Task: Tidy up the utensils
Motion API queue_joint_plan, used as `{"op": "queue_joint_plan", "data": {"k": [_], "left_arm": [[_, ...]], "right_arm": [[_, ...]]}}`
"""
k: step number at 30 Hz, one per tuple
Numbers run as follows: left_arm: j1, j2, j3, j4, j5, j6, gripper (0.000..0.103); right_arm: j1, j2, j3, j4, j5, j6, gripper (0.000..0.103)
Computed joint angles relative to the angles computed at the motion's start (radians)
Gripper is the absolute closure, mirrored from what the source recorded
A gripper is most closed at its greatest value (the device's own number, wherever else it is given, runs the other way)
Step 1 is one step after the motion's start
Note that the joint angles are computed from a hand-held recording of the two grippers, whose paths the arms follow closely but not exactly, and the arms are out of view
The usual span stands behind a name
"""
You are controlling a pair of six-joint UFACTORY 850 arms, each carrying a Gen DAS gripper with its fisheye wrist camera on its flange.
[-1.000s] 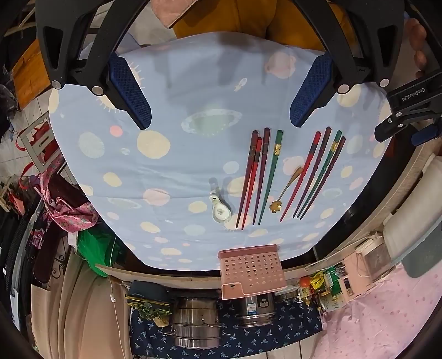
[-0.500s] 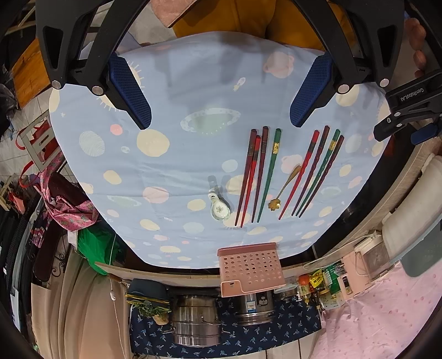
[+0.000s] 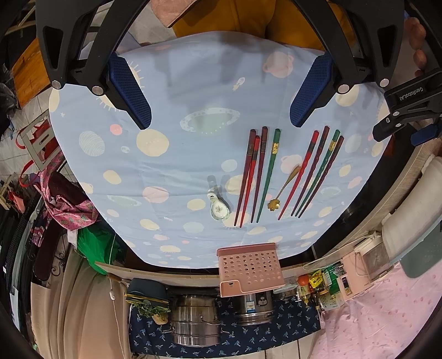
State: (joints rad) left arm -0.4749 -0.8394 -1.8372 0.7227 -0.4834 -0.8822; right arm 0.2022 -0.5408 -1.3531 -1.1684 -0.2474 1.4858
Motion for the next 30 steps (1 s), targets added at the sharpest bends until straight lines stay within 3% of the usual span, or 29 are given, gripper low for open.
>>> {"op": "queue_joint_plan", "data": {"k": [30], "left_arm": [[0.007, -0.01, -0.01, -0.028, -0.004, 0.022, 0.007]], "right_arm": [[0.007, -0.01, -0.011, 0.019, -0.005, -0.02, 0.007]]}}
